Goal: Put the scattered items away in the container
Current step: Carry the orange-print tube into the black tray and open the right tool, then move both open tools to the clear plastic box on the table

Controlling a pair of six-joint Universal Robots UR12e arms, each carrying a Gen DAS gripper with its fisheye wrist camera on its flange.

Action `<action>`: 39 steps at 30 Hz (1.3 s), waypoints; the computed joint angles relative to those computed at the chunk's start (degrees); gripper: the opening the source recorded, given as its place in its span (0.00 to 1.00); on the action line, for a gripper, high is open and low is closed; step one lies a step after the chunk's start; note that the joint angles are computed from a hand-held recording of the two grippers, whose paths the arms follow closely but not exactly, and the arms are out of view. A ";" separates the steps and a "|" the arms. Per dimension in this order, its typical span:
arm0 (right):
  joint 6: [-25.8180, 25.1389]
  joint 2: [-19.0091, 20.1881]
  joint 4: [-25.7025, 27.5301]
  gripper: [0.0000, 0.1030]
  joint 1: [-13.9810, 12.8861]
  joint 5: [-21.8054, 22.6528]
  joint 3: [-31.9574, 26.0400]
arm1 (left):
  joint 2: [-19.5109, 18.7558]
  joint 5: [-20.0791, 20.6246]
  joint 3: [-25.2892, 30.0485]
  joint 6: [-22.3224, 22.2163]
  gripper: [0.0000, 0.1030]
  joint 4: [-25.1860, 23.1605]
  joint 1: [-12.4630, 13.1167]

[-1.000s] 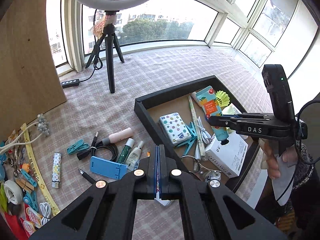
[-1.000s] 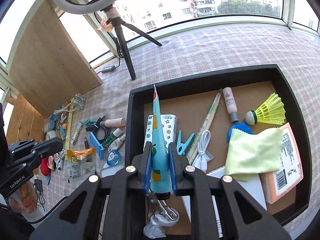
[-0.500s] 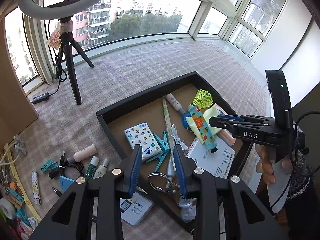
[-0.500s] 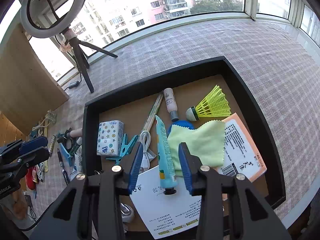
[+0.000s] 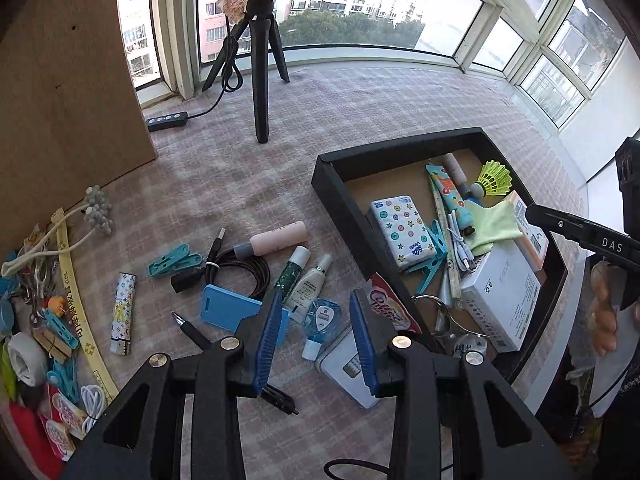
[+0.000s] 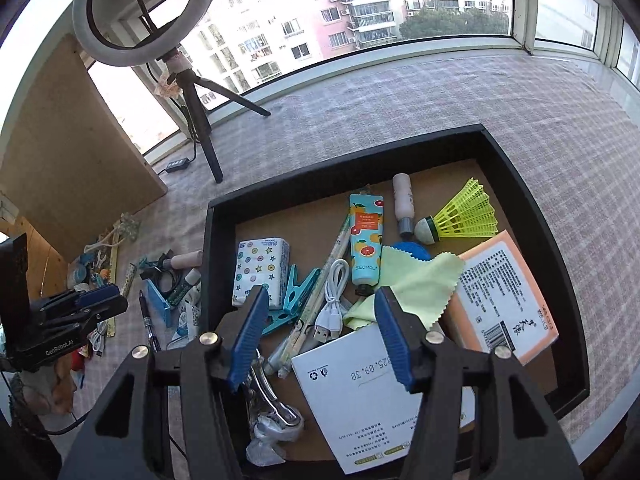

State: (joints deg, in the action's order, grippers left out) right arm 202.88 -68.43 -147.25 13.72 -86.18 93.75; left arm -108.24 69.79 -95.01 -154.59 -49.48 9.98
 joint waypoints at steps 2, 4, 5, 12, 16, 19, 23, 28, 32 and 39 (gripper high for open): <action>-1.69 0.56 0.34 0.53 0.88 0.76 -0.94 | 0.40 1.76 -0.98 -0.35 0.33 1.44 1.10; -3.23 1.29 0.87 0.53 1.71 2.13 -2.00 | 0.71 3.44 -1.81 -0.60 0.34 2.26 2.27; -4.01 1.73 1.30 0.53 2.13 2.89 -2.59 | 0.81 4.26 -2.16 -0.69 0.35 2.35 2.86; -7.54 4.70 5.02 0.53 5.23 9.14 -5.93 | 2.05 4.80 -5.52 -1.04 0.37 1.86 6.08; -9.29 5.66 6.84 0.53 7.18 9.02 -6.70 | 2.80 3.85 -7.73 -0.17 0.37 1.96 6.61; -8.83 5.83 8.16 0.53 8.01 9.33 -6.59 | 3.02 2.81 -8.50 1.28 0.37 1.23 6.61; -5.18 5.03 6.98 0.53 8.58 9.84 -4.75 | 3.14 0.22 -8.54 6.21 0.37 0.76 6.09; 0.91 4.48 5.72 0.53 9.55 7.83 -2.90 | 1.86 -2.88 -5.96 15.95 0.37 -3.04 4.37; 6.88 4.39 5.40 0.53 10.30 5.93 -1.84 | 0.03 -3.57 -2.82 23.18 0.37 -7.15 2.53; 15.32 5.21 3.03 0.41 11.45 1.82 -1.23 | -3.05 -4.09 2.94 33.09 0.37 -16.45 -0.33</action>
State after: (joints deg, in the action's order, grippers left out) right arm 218.20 -63.22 -144.22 25.17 -84.36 92.52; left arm -111.29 65.71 -92.07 -121.50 -65.93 9.66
